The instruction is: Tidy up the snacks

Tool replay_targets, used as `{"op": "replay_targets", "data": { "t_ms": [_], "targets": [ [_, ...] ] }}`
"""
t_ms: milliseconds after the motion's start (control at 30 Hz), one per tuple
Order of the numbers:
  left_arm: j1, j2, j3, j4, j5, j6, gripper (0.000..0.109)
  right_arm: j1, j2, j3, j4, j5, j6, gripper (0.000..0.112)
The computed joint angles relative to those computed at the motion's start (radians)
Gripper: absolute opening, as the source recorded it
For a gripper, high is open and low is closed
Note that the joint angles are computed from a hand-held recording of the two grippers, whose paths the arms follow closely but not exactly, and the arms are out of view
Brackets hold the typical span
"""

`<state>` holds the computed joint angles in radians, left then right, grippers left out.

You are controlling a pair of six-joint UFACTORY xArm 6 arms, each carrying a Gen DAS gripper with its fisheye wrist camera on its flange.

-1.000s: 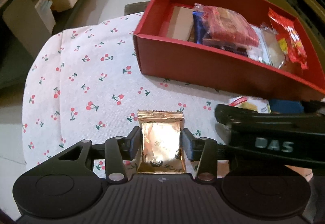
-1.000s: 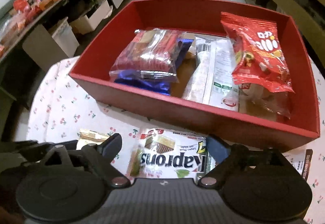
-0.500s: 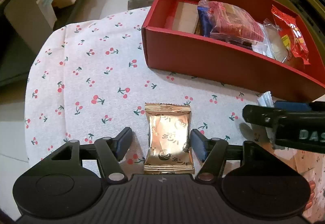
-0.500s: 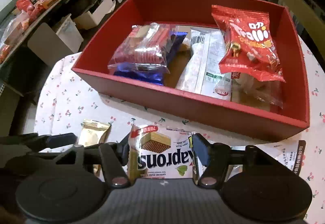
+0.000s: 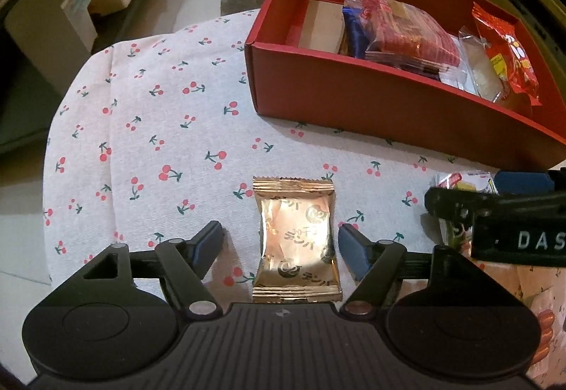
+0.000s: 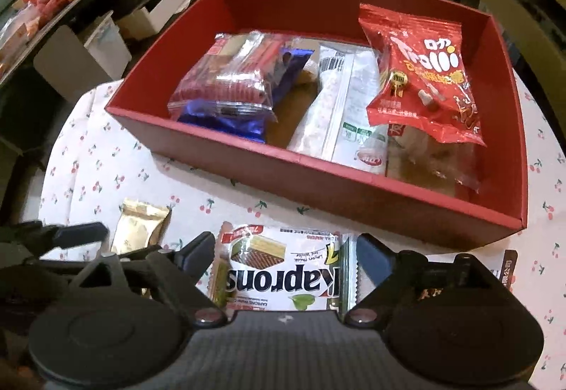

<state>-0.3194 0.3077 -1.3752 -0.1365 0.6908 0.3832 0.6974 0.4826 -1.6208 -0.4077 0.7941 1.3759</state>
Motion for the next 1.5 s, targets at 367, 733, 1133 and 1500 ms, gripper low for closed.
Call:
{"op": "replay_targets", "data": {
  "t_ms": [367,733,1133,1500],
  "targets": [
    [-0.007,-0.002,0.014,0.016,-0.019,-0.005,0.087,0.03,-0.027,0.034,-0.075,0.014,0.041,0.063],
    [-0.013,-0.031,0.033,-0.025,-0.016,0.009,0.052,0.045,-0.138,0.155,-0.116,-0.019,0.146,0.033],
    [-0.006,-0.013,0.001,-0.069,0.023,0.031,0.063,0.017,-0.092,0.115,-0.047,-0.115,0.07,0.082],
    [0.021,0.026,-0.065,-0.087,0.079,-0.013,0.074,0.061,0.035,-0.051,-0.044,0.021,-0.009,0.092]
  ]
}}
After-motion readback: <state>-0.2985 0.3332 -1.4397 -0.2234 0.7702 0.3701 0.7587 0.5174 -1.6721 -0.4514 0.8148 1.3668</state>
